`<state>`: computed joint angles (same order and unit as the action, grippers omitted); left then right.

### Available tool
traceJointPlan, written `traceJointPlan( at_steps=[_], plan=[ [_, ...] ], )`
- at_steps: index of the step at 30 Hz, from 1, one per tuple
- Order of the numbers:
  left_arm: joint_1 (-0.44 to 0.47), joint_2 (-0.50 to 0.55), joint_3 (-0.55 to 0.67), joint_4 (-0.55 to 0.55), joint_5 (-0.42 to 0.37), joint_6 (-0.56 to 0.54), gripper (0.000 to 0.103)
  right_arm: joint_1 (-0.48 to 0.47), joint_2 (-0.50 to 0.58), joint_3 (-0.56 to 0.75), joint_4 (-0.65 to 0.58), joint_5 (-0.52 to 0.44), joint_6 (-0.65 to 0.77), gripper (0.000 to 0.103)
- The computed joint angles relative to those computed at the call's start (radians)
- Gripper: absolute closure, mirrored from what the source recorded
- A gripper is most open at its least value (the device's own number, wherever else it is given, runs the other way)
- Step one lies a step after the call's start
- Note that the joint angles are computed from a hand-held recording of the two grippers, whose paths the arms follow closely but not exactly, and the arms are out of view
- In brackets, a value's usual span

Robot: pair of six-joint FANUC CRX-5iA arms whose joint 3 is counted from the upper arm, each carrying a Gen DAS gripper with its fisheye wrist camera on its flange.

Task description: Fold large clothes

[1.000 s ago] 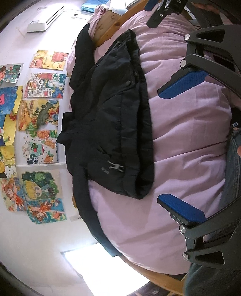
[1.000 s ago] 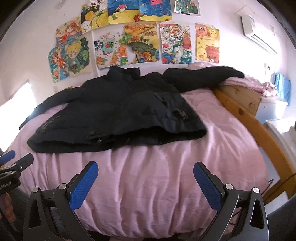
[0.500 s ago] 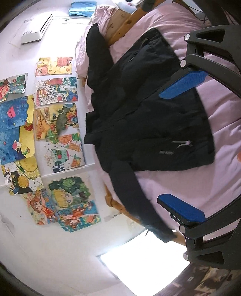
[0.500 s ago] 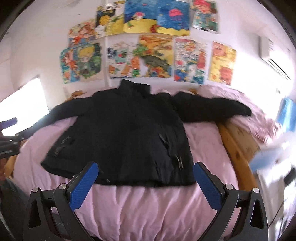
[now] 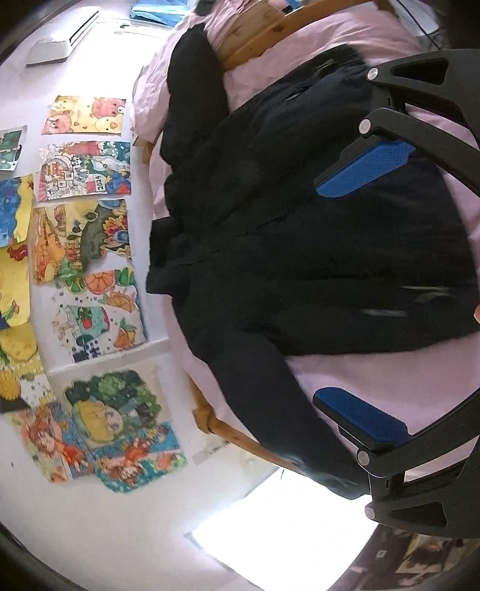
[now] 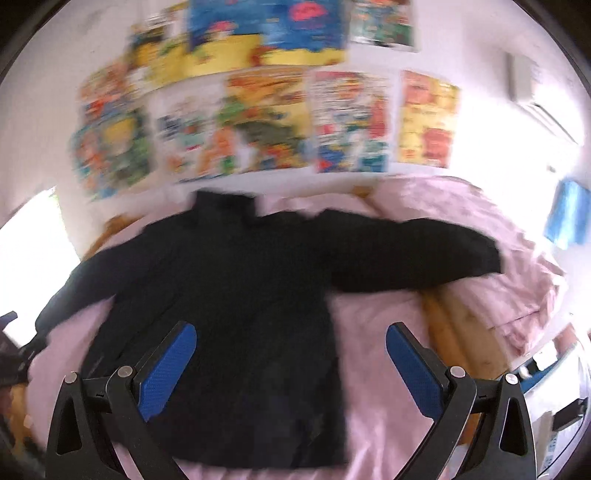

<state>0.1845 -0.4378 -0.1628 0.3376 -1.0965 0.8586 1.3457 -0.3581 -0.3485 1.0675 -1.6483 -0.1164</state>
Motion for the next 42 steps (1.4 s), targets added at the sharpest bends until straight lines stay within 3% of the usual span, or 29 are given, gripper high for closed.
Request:
traceJointPlan(
  at_steps=[6,9,13,16,21,26,28,31,34,36,39,42],
  plan=[
    [-0.212,0.272,0.122,-0.046,0.178,0.13,0.002,-0.319,-0.08,-0.11,0.11,0.102,-0.039,0.0],
    [-0.282,0.411,0.172,0.023,0.24,0.116,0.002,-0.484,-0.144,-0.176,0.097,0.205,-0.014,0.0],
    [-0.36,0.581,0.22,0.177,0.309,0.06,0.002,-0.674,-0.166,-0.211,0.08,0.24,0.0,0.0],
    [-0.409,0.67,0.251,0.265,0.341,0.017,0.002,-0.812,-0.192,-0.229,0.021,0.316,-0.01,0.0],
    [-0.472,0.783,0.358,0.186,0.319,0.064,0.002,-1.027,-0.215,-0.254,-0.109,0.509,-0.019,0.0],
    [-0.508,0.871,0.436,0.109,0.316,0.114,0.002,-1.139,-0.227,-0.263,-0.205,0.687,-0.029,0.001],
    [-0.508,0.907,0.47,0.1,0.291,0.129,0.002,-1.17,-0.232,-0.277,-0.219,0.747,-0.062,0.01],
    [-0.503,0.948,0.506,0.097,0.258,0.155,0.002,-1.19,-0.217,-0.28,-0.222,0.755,-0.122,0.019],
    [-0.493,0.982,0.531,0.112,0.224,0.167,0.002,-1.194,-0.221,-0.303,-0.168,0.745,-0.212,0.045],
    [-0.492,1.009,0.564,0.075,0.196,0.176,0.001,-1.192,-0.229,-0.315,-0.139,0.737,-0.273,0.052],
    [-0.498,1.019,0.56,0.016,0.218,0.17,0.001,-1.18,-0.233,-0.325,-0.078,0.721,-0.309,0.086],
    [-0.489,1.013,0.542,0.032,0.231,0.154,0.001,-1.193,-0.241,-0.336,-0.018,0.772,-0.334,0.093]
  ],
)
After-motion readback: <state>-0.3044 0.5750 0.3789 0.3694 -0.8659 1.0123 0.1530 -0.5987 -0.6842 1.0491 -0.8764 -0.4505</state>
